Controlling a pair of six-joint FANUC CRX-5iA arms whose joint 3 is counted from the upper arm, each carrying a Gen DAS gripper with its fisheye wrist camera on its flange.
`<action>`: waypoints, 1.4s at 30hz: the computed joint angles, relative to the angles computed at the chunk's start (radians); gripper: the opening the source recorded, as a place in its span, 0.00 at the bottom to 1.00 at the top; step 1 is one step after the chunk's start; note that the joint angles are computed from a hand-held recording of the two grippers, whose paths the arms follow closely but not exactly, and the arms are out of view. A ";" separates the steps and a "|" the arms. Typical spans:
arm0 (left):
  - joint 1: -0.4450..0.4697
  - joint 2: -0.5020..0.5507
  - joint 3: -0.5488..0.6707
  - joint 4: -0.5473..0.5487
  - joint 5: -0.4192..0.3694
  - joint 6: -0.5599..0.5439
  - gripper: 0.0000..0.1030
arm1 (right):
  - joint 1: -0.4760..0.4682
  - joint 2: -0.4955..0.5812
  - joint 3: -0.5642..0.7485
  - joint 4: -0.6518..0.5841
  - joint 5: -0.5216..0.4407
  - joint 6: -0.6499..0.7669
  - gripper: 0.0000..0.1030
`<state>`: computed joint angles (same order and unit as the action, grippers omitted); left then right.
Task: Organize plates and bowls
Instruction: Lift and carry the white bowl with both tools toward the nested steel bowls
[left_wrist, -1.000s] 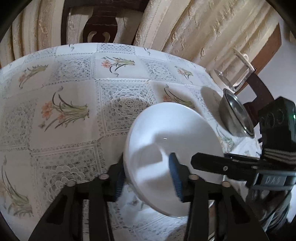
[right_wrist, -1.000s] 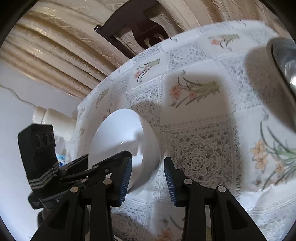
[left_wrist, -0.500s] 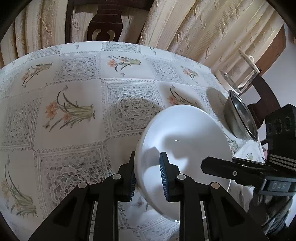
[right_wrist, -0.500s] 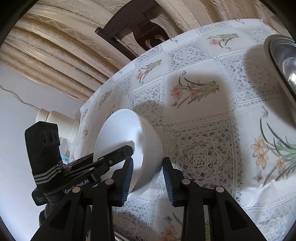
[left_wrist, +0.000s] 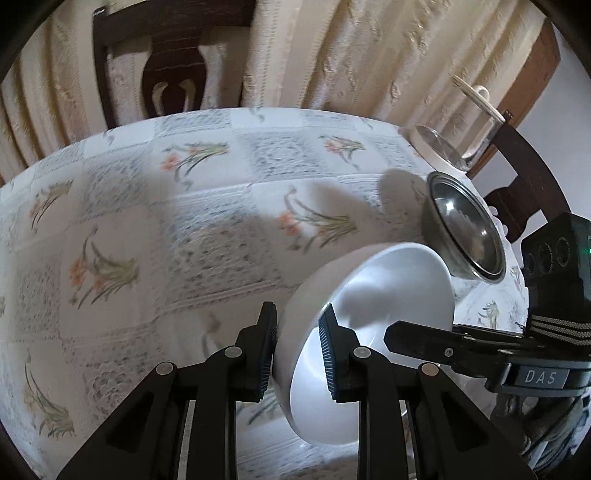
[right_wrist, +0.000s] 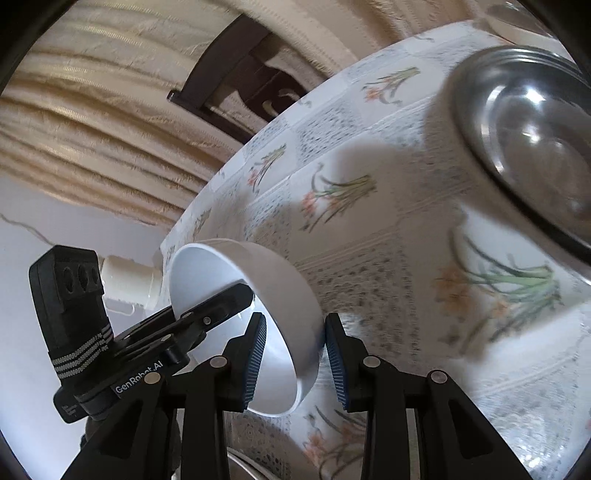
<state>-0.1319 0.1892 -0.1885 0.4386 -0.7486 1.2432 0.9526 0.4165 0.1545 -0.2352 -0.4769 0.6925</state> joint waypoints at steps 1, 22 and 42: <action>-0.008 0.008 0.009 -0.003 -0.002 0.004 0.23 | -0.004 -0.011 -0.016 -0.007 0.012 -0.001 0.34; -0.010 0.076 0.029 0.031 -0.041 -0.006 0.23 | 0.044 -0.046 -0.207 0.421 0.157 -0.336 0.35; -0.021 0.066 0.072 -0.023 -0.080 0.055 0.23 | 0.013 -0.072 -0.131 0.063 0.104 -0.142 0.38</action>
